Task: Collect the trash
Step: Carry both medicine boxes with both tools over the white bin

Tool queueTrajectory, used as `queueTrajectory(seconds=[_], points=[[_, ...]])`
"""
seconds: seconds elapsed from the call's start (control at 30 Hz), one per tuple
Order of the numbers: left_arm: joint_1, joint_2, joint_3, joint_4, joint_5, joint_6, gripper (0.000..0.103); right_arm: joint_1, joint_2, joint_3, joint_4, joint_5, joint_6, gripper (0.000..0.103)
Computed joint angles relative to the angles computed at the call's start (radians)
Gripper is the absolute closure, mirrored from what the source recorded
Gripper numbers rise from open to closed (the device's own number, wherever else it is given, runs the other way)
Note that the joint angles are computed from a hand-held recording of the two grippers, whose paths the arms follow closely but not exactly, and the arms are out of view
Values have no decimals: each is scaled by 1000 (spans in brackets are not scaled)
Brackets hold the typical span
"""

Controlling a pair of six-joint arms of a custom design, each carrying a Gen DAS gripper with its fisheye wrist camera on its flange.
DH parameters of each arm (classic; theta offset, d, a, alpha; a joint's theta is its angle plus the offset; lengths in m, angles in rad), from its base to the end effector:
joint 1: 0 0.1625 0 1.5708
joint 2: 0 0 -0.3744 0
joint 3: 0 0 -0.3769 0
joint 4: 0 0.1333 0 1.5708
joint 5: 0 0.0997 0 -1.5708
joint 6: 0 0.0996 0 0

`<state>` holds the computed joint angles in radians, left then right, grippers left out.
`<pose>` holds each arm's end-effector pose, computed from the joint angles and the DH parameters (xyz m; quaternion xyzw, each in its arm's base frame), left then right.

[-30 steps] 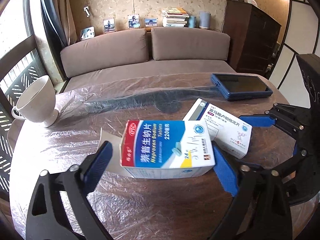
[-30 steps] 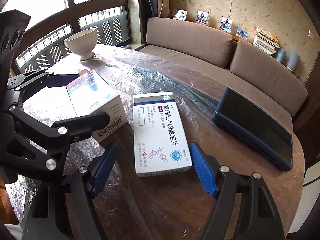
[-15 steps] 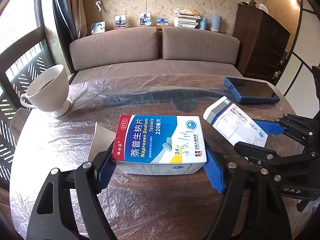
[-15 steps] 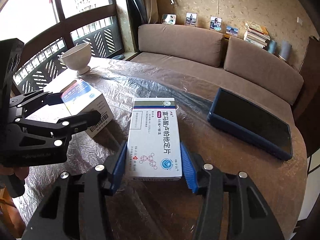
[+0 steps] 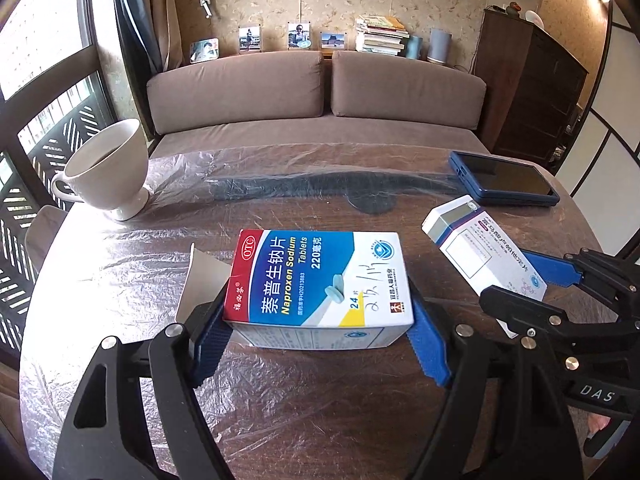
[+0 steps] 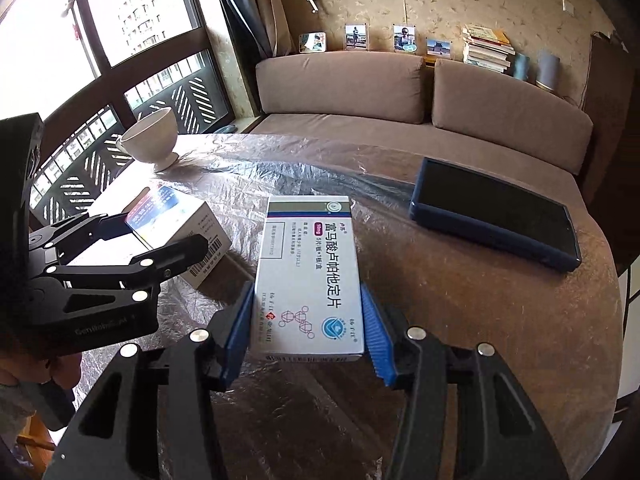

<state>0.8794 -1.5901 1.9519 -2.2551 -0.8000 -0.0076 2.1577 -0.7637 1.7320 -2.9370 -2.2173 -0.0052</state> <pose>-0.1387 -0.4855 0.3673 0.2498 0.8819 -0.2668 0.2977 0.3970 -0.4646 0.0762 0.2111 -0.9074 0.2688 0.2446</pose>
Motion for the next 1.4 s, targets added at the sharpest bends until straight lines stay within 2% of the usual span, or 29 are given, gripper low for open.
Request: queueTrajectory(seconds=[0.3,0.53,0.87,1.13,1.27,1.4], points=[[-20,-45,17,36,-1,-47,25,21,-20,32,-23,2,29,53],[-61,-106,54,84,11,-99,25,42,-52,80,-48,4,41,53],[-144,-262,109,253,53,-216,25,99,-94,155,-47,-13,100,53],[-225,-461,137,456,8,-263,25,232,-105,210,-13,-95,283,53],[-284,-577,143,605,-18,-277,25,325,-95,225,67,-155,460,53],[-351,-681,142,769,-54,-335,25,405,-90,239,145,-176,622,53]])
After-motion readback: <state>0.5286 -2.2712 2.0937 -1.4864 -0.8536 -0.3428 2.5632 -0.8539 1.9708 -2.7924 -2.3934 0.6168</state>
